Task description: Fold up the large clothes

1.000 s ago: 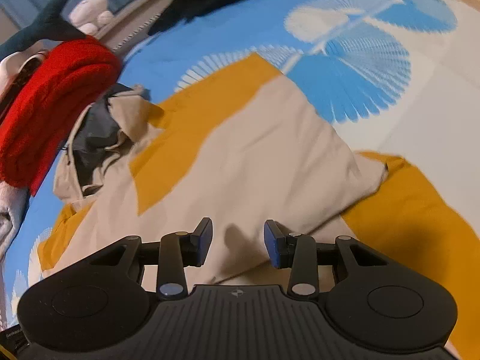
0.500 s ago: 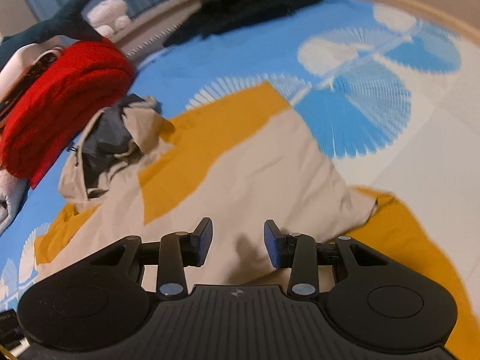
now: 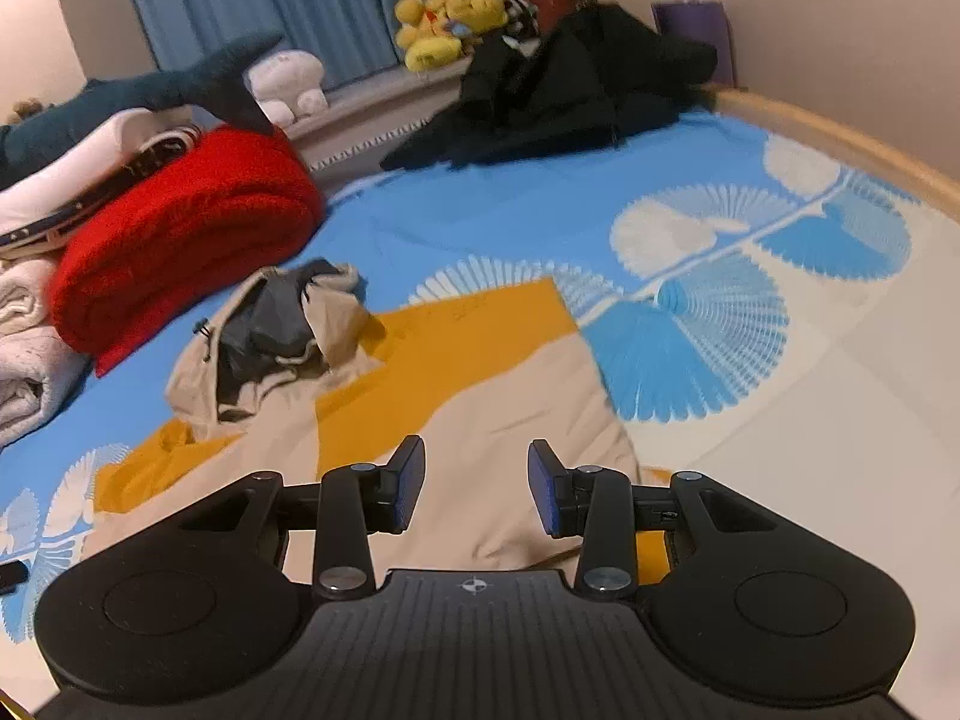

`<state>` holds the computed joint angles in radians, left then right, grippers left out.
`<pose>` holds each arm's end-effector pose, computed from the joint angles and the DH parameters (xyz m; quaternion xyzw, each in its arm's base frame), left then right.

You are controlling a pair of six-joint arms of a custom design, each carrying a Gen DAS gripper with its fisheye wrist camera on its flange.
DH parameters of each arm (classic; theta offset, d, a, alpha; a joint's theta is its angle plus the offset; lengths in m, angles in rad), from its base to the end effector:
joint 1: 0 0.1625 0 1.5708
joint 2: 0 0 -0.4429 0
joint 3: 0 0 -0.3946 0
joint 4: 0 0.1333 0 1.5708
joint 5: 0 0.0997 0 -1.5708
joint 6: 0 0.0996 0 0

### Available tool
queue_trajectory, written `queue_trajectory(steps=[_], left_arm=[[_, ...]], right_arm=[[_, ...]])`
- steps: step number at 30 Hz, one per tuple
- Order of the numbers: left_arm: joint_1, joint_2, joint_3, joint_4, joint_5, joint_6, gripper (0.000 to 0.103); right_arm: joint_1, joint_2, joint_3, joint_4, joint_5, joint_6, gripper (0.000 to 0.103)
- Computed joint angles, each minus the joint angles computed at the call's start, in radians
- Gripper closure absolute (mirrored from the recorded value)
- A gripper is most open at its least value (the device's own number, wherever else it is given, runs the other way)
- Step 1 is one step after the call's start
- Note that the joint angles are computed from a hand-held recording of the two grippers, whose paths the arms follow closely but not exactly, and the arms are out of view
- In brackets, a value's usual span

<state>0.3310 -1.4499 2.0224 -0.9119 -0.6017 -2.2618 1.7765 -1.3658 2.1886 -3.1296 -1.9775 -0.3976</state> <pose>-0.2753 -0.3224 0.2756 -0.1186 0.7617 -0.4656 0.4347 0.1928 -0.4643 0.3060 0.2021 -0.8941 0.3327 0.2213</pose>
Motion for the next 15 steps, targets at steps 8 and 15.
queue_trajectory(steps=[8,15], left_arm=[[-0.261,0.137,-0.126,0.215,-0.246,-0.213,0.071],[-0.444,0.352,-0.362,0.303,-0.387,-0.227,0.071]], right_arm=[[-0.006,-0.115,0.025,0.015,0.116,-0.09,0.063],[-0.033,-0.212,0.034,0.059,0.244,-0.129,0.063]])
